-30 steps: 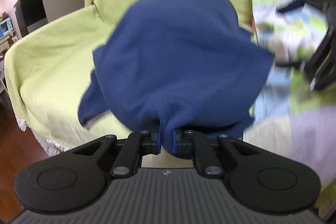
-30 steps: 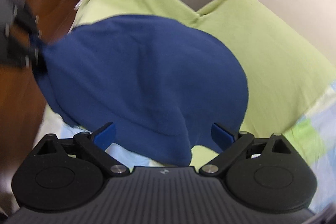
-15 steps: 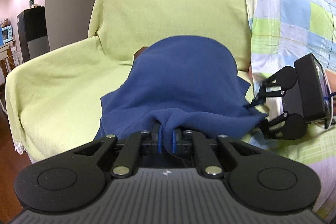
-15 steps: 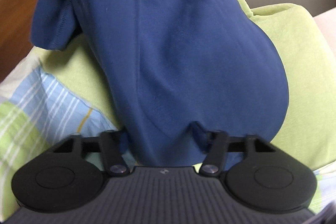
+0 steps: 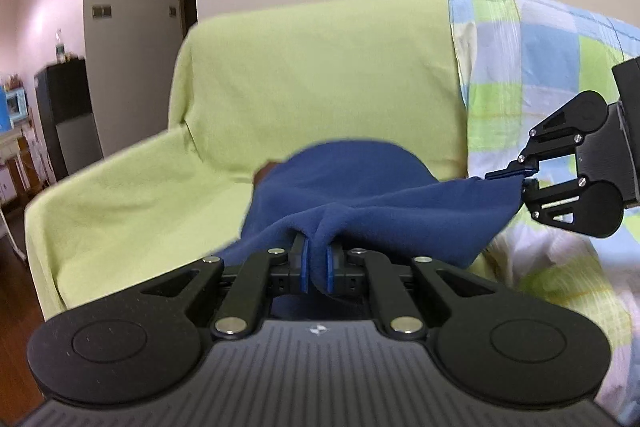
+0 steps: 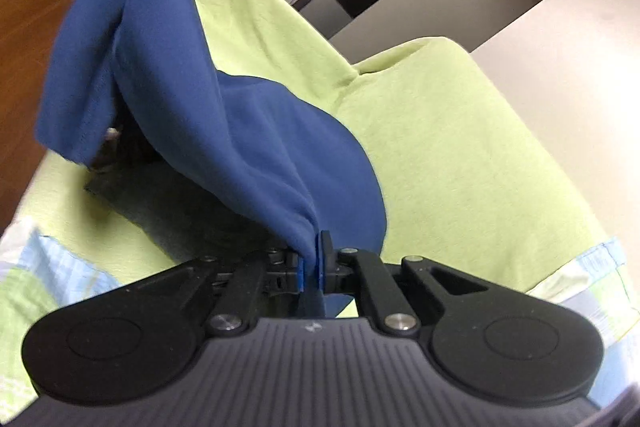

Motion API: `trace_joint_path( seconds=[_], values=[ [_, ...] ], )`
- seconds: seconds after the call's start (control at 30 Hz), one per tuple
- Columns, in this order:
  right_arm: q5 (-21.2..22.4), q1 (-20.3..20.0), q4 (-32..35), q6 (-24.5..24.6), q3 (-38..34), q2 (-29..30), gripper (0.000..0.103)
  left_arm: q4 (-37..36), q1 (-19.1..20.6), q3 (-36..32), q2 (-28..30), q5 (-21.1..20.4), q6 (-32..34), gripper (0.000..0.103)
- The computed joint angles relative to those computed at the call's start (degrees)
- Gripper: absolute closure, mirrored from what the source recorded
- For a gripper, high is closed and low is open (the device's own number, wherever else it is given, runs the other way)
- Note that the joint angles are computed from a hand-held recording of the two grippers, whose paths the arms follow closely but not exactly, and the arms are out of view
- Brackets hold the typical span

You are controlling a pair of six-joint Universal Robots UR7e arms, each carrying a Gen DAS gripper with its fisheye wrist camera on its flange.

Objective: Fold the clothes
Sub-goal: 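Grasp the navy shirt with the right gripper while the left gripper grasps another edge, then lift the navy shirt with both grippers and shake it open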

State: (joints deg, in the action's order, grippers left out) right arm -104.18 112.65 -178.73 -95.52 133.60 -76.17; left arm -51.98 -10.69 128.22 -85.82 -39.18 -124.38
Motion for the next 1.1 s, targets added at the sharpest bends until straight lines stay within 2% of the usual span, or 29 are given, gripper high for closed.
trace_joint_path(
  seconds=[0.1,0.13,0.17,0.23,0.33,0.43,0.47,0.5,0.53,0.6,0.63,0.67,0.7,0.8,0.9,0.93,1.1],
  values=[
    [-0.79,-1.51,1.51,-2.60,0.08,1.31,0.097,-5.76,-0.28,3.20,-0.37,-2.61,2.42,0.097],
    [-0.79,-2.06,1.83,-3.60,0.11,1.47,0.092,-7.44,-0.46,4.24,-0.46,-3.55,2.88,0.097],
    [-1.12,-2.63,2.30,-4.92,0.35,1.63,0.080,-8.36,-0.82,4.91,-0.56,-4.30,2.97,0.097],
    [-1.15,-4.34,1.83,-9.27,2.44,1.31,0.064,-9.91,-1.55,6.36,-0.94,-5.87,3.13,0.097],
    [0.82,-7.28,-1.24,-18.41,5.27,1.33,0.044,-9.01,-2.83,7.50,-2.40,-6.71,1.58,0.097],
    [3.16,-7.90,-4.19,-22.17,5.79,2.83,0.017,-6.67,-3.82,7.27,-3.27,-5.89,-0.45,0.097],
    [3.96,-7.96,-5.59,-22.97,5.86,3.70,0.011,-5.59,-3.98,6.87,-3.34,-5.38,-0.95,0.097],
    [4.40,-7.92,-7.14,-23.83,6.02,4.69,0.010,-4.72,-4.08,6.52,-3.47,-4.84,-1.50,0.097],
    [4.46,-7.60,-8.71,-24.92,6.22,5.87,0.011,-4.45,-4.06,6.37,-3.45,-4.58,-1.62,0.097],
    [3.54,-7.10,-9.30,-25.12,6.84,6.92,0.018,-3.62,-4.06,5.90,-3.09,-4.65,-1.42,0.097],
    [2.45,-6.32,-8.93,-23.95,6.58,7.82,0.047,-3.46,-4.04,5.78,-2.96,-4.74,-1.36,0.097],
    [1.65,-5.71,-9.84,-22.89,6.31,8.98,0.082,-3.09,-4.07,5.53,-2.83,-4.99,-1.34,0.097],
    [1.62,-5.78,-10.05,-22.17,6.47,8.76,0.091,-2.54,-4.28,5.26,-2.76,-5.36,-1.69,0.097],
    [4.89,-8.35,-7.31,-20.89,7.99,2.60,0.098,-0.71,-4.91,4.13,-2.71,-5.47,-2.59,0.097],
    [8.60,-8.85,-1.79,-18.73,7.02,-4.27,0.099,1.86,-4.75,1.47,-1.63,-3.24,-3.02,0.097],
    [9.83,-8.19,0.89,-16.57,5.51,-6.42,0.100,2.82,-4.56,0.37,-1.00,-2.27,-2.98,0.097],
    [12.01,-4.44,9.57,-8.06,-1.16,-14.32,0.102,11.22,-3.45,-10.07,5.31,6.73,-3.03,0.097]
  ],
)
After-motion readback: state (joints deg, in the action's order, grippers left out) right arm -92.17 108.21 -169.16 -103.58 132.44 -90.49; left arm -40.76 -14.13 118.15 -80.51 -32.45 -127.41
